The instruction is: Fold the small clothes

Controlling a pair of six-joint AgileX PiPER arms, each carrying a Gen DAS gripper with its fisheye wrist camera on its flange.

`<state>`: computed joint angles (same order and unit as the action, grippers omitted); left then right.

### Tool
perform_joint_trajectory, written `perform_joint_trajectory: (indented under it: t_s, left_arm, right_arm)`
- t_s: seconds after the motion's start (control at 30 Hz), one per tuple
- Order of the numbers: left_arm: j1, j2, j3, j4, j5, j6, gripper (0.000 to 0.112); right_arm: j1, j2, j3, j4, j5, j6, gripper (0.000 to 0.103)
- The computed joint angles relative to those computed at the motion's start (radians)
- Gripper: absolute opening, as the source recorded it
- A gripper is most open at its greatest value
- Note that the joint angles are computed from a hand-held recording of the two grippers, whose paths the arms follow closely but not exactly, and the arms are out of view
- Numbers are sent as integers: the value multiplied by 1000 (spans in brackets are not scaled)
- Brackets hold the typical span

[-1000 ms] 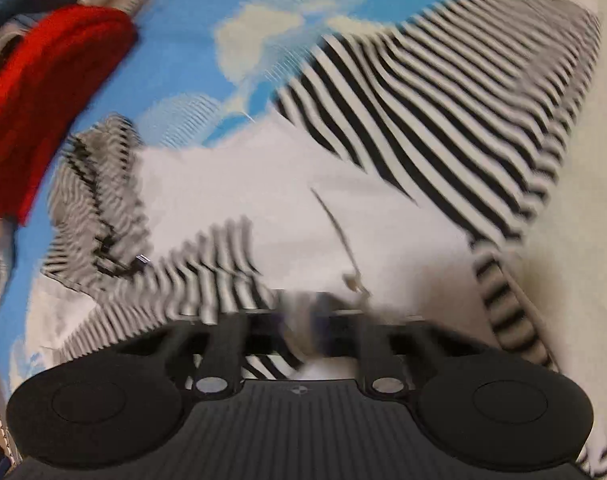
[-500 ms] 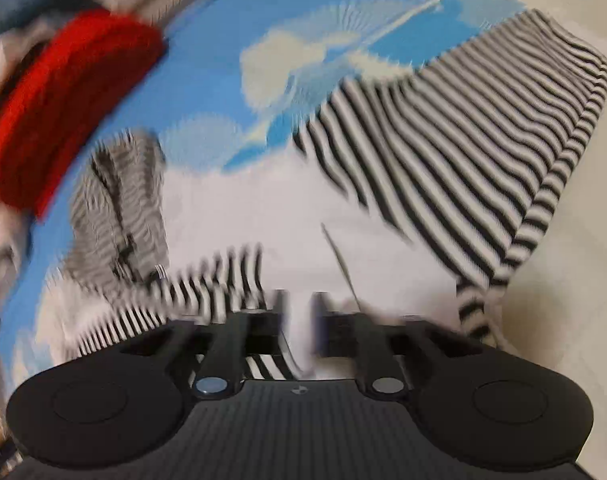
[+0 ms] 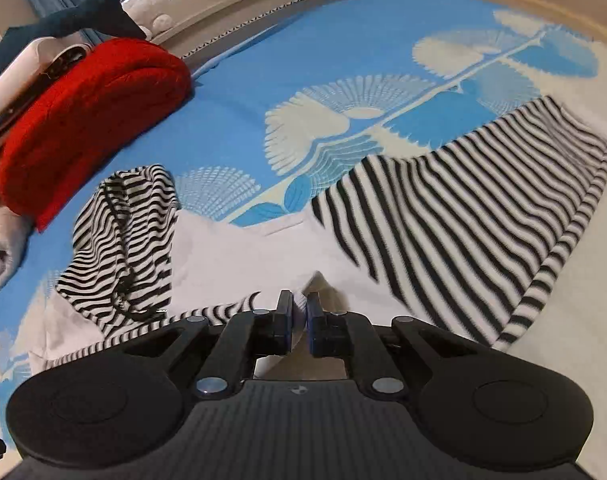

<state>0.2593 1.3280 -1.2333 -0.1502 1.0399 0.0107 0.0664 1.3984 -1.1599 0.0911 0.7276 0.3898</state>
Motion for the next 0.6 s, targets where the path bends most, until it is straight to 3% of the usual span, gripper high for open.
perform_joint_trajectory:
  t_s: [0.13,0.17,0.27,0.33,0.37,0.43,0.6]
  left_arm:
    - [-27,21,56,19,-21,18,37]
    - [-35,26,67,26,-26,21,37]
    - [-53,31,88,45,-42,29,37]
    - [-62,30,103,50,-52,33,37]
    - [-66,31,113,52,-55,32,37]
    - [-83,42,137,65,-56,25,40]
    - [-168,52,198,172,-79,-46,45]
  right_arm:
    - [43,85,-55,-246,180,216,9]
    - [32,81,-50,-242,185,239,10]
    - [20,25,-10,-174,90,170,12]
    - [4,22,2,-48,54,34,26]
    - [-14,45,-7,34,87,-41,33]
    - [-31,123,-49,76,210,-90,34]
    - [11,100,-76,-21,229,-24,34]
